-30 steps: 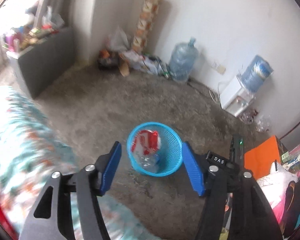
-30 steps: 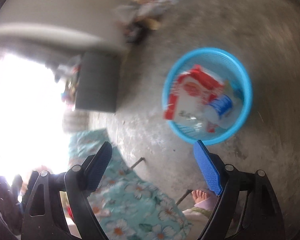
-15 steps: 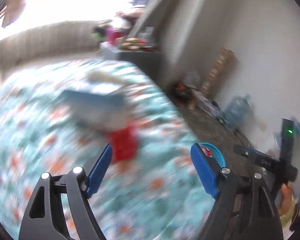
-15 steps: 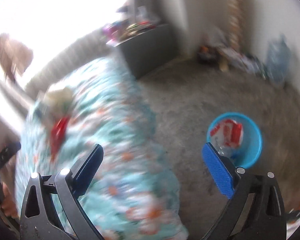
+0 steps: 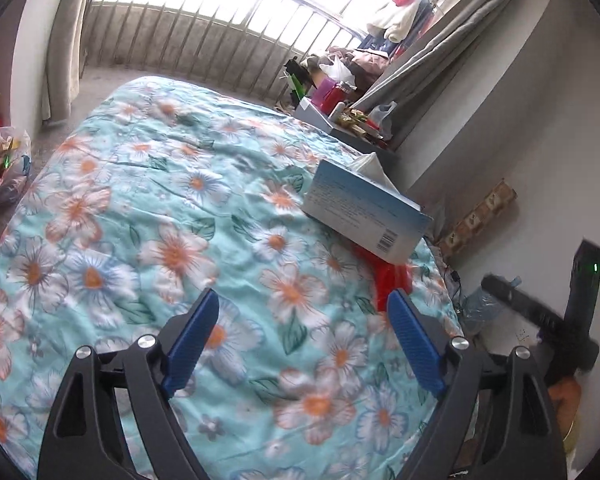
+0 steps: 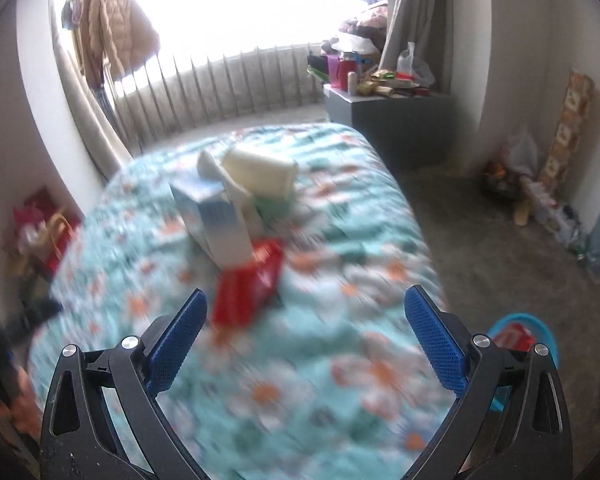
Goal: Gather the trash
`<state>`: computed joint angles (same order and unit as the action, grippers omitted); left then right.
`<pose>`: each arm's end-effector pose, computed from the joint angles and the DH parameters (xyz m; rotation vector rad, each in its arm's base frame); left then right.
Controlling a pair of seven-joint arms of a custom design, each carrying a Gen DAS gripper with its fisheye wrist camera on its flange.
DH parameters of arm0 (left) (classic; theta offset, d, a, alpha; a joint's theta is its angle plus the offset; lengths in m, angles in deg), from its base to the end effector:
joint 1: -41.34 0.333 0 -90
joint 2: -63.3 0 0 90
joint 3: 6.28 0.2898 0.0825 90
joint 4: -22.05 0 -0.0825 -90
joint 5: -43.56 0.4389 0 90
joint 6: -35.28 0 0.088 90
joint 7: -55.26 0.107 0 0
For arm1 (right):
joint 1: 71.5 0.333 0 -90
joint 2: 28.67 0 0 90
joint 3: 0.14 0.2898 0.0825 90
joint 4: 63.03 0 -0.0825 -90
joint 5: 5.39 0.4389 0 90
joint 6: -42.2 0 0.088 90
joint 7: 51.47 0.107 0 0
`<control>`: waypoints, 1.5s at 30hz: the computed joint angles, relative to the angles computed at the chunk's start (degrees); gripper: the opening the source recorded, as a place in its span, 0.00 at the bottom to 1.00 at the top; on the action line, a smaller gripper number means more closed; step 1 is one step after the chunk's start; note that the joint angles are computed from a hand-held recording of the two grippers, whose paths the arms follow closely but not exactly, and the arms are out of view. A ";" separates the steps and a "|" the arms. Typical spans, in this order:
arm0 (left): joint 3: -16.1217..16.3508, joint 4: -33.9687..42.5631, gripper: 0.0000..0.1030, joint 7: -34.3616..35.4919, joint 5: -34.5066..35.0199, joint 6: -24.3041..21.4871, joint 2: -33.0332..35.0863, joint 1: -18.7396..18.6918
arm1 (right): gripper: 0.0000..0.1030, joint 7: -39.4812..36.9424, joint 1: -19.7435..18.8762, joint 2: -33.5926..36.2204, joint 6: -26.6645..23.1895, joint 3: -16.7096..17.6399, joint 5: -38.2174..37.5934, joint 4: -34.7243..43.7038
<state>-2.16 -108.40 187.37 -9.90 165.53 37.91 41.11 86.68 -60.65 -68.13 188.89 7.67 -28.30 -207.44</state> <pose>0.5234 0.0186 0.5461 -1.7550 2.1327 -1.4052 0.4353 0.1579 0.5499 -1.4945 1.9403 -0.7184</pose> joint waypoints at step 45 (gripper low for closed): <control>0.42 0.48 0.82 -2.39 -2.74 0.11 3.87 4.44 | 0.59 -13.72 13.29 1.30 -1.62 1.90 3.68 2.95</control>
<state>-1.73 -107.92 184.98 -12.64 165.64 41.78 45.55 72.96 -47.36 -66.83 187.26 9.57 -24.62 -204.49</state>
